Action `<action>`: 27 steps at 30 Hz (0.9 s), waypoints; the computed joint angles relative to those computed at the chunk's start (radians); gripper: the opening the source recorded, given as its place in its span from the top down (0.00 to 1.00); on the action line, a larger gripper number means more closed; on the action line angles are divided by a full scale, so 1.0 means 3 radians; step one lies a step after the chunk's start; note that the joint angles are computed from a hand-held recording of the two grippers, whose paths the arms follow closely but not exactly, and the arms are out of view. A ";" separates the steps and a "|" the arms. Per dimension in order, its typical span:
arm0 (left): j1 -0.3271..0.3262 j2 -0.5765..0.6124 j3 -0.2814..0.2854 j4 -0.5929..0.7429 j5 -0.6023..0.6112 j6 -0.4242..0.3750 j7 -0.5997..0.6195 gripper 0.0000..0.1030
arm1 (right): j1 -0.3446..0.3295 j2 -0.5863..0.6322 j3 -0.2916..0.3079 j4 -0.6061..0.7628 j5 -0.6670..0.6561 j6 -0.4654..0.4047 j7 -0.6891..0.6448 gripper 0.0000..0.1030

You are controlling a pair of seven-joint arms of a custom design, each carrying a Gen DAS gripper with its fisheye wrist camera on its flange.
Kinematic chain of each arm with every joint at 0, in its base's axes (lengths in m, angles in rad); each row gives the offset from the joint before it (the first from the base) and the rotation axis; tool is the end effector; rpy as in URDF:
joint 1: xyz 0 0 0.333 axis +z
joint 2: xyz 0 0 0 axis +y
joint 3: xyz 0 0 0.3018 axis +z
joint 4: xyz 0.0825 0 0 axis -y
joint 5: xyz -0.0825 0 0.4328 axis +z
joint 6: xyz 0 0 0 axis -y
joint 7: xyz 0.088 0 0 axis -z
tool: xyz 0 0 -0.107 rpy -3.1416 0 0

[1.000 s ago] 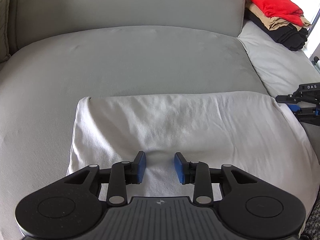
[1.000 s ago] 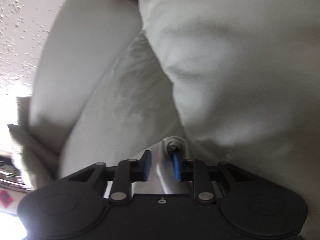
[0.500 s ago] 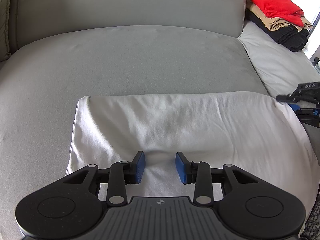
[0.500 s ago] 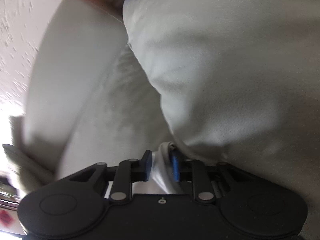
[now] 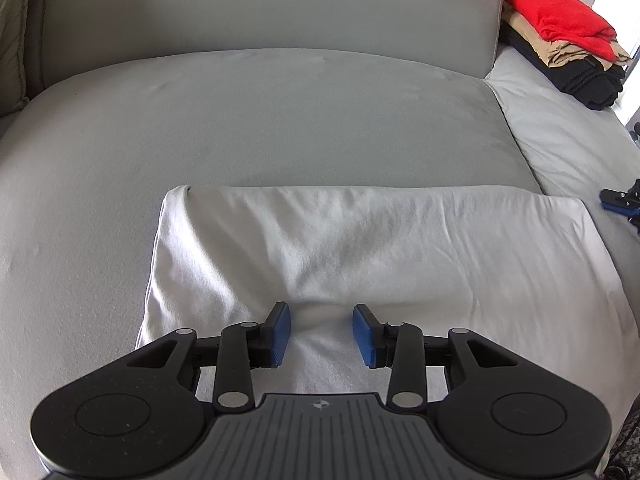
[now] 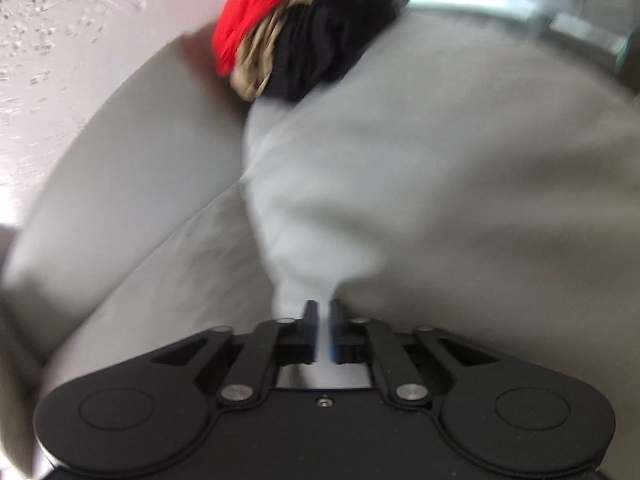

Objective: Fold clothes

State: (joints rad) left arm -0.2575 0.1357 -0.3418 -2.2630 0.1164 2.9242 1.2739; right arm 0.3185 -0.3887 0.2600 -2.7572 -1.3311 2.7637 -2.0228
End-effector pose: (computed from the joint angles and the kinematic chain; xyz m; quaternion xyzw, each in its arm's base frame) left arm 0.4966 -0.3470 0.3143 -0.5354 0.8023 -0.2474 0.0927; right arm 0.3378 0.2561 0.2951 -0.2980 0.8710 -0.1548 0.3586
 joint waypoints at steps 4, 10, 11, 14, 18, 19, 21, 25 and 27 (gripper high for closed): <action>0.0003 0.0007 -0.0002 0.0008 -0.0010 0.0001 -0.0019 0.64 | -0.0031 0.0171 -0.0152 0.0054 0.0006 0.0443 -0.0054 0.84; -0.0004 0.0010 0.0007 0.0007 0.0031 0.0002 -0.0037 0.63 | -0.0215 0.0125 -0.0014 0.0003 -0.0442 0.0584 0.0682 0.85; -0.0015 0.0011 0.0017 0.0010 0.0063 -0.0002 -0.0066 0.63 | -0.0206 0.0150 -0.0010 0.0032 -0.0572 0.0595 0.0843 0.85; -0.0023 0.0007 0.0026 0.0005 0.0116 0.0002 -0.0107 0.63 | -0.0114 0.0298 -0.0072 0.0158 -0.0831 0.0573 0.1075 0.85; -0.0012 0.0003 0.0016 -0.0005 0.0106 0.0013 -0.0103 0.63 | -0.0024 0.0604 -0.0224 0.0394 -0.0702 0.0549 0.0592 0.85; -0.0007 0.0004 0.0011 -0.0006 0.0096 0.0015 -0.0094 0.63 | -0.0022 0.0691 -0.0259 0.0468 -0.0675 0.0559 0.0460 0.85; -0.0002 0.0006 0.0006 -0.0005 0.0084 0.0016 -0.0081 0.63 | 0.0010 0.0773 -0.0297 0.0538 -0.0554 0.0555 0.0182 0.90; 0.0005 0.0009 0.0000 -0.0003 0.0070 0.0014 -0.0060 0.63 | 0.0151 0.0691 -0.0258 0.0502 0.0143 0.0148 -0.0714 0.98; 0.0007 0.0007 -0.0002 -0.0003 0.0059 0.0012 -0.0053 0.63 | 0.0283 0.0605 -0.0164 0.0510 0.0625 -0.0396 -0.1308 0.98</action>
